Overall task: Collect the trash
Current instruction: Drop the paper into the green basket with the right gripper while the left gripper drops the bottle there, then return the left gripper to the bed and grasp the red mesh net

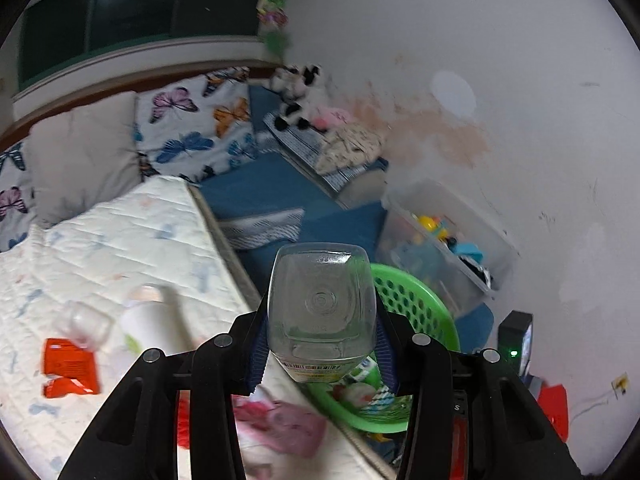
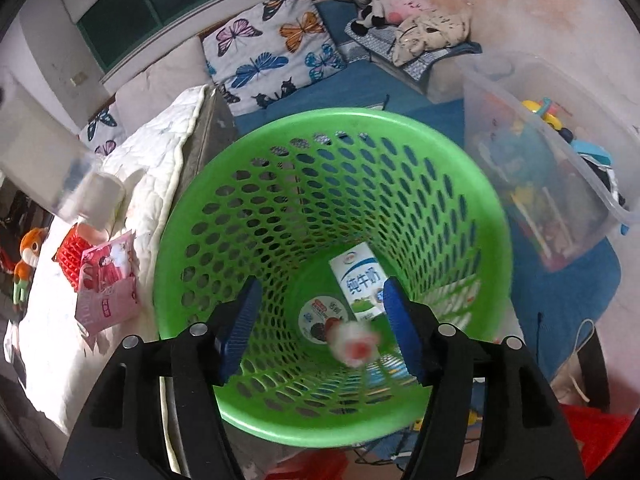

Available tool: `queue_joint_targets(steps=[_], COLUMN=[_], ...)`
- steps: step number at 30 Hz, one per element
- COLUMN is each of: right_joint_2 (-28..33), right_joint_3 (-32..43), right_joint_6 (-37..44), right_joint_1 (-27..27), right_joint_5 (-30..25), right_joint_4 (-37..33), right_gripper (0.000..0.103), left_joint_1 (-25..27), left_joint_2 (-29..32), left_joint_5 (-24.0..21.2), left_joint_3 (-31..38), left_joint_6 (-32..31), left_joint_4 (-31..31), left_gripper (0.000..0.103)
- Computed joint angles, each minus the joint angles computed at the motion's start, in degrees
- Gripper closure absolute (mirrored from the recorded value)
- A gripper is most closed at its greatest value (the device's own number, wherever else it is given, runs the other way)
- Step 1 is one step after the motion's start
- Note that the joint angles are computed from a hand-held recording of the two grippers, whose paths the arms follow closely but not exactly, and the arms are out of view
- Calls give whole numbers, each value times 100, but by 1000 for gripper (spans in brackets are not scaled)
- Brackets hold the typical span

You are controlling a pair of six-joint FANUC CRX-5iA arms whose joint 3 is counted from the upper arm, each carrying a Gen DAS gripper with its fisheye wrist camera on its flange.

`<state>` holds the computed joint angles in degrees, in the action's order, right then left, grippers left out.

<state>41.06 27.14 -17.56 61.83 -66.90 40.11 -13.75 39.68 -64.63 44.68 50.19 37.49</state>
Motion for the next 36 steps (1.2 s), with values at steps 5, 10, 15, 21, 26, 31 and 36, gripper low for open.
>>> queue_joint_targets(steps=[5, 10, 15, 21, 26, 31, 36], right_joint_2=[-248, -427, -489, -473, -425, -349, -256], right_joint_3=[-435, -785, -919, -923, -827, -662, -454], right_joint_6=[-337, -707, -881, -930, -870, -771, -633], right_joint_1=[83, 162, 200, 224, 242, 258, 281], right_joint_5=[89, 204, 302, 356, 334, 260, 198], right_joint_4=[175, 320, 365, 381, 406, 419, 457], right_gripper=[37, 36, 35, 34, 34, 34, 33], left_joint_1=[-277, -515, -632, -699, -687, -612, -459], left_joint_2=[306, 624, 801, 1092, 1242, 920, 550], left_joint_5=[-188, -350, -458, -720, -946, -646, -330], left_joint_3=[242, 518, 607, 936, 1119, 556, 12], left_joint_6=[115, 299, 417, 554, 619, 320, 151], left_joint_4=[-242, -579, -799, -995, -1029, -805, -594], left_gripper=[60, 60, 60, 59, 57, 50, 50])
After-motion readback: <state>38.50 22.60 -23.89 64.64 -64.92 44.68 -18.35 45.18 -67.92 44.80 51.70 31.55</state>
